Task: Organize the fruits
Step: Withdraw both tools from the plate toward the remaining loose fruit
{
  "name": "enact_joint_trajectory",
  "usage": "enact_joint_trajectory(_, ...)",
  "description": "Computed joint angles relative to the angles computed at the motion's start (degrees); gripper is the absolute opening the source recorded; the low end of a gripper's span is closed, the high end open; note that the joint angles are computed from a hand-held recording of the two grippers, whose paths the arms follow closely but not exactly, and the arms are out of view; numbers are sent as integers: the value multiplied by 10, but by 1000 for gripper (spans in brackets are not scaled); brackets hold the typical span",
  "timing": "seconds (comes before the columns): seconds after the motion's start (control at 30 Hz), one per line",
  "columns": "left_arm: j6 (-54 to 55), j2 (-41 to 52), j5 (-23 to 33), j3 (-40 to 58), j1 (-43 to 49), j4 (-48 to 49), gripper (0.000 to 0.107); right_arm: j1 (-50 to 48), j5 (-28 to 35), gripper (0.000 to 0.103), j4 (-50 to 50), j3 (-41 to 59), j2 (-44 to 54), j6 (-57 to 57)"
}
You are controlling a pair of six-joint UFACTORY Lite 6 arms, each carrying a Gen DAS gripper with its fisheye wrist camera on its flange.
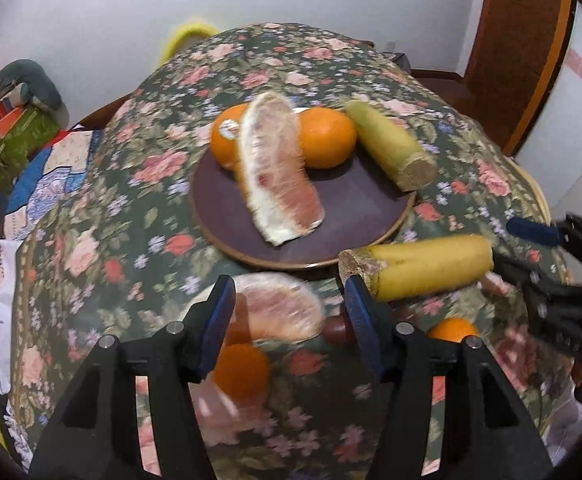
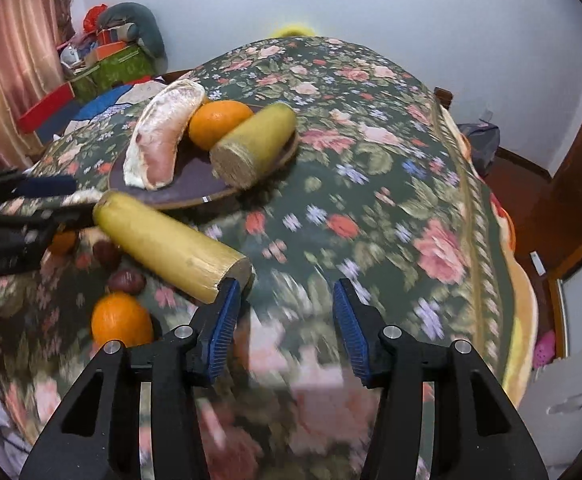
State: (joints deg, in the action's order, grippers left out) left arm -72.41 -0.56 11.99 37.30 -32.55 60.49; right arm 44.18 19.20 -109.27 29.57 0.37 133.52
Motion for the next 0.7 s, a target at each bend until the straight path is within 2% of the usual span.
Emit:
enact_joint_trajectory(0.17,-60,44,16,41,-42,35,57,-5,-19,47,18,-79,-91,-14)
enact_joint_trajectory(0.2,-69,45,22,45,-47,36,57,-6,-23,47,48,-87,-109,-41)
enact_joint_trajectory(0.27,-70,29,17,39,-44,20,57,-5,-25,47,87,-92,-134,-75)
enact_joint_trajectory(0.37,-43,-10,9,18,-37,-15,57,0,-39,47,78,-87,-167,-72)
enact_joint_trajectory(0.47,-14,-54,9,-11,-33,-51,57,13,-33,47,30,-55,-129,-34)
enact_joint_trajectory(0.53,44,-79,-3,-31,-25,-110,57,10,-39,47,-44,-27,-82,29)
enact_joint_trajectory(0.63,76,-104,-7,-53,-30,-144,57,-5,-58,47,-143,19,-2,107)
enact_joint_trajectory(0.7,89,-118,-9,-69,-38,-153,57,-7,-62,50,-163,39,34,119)
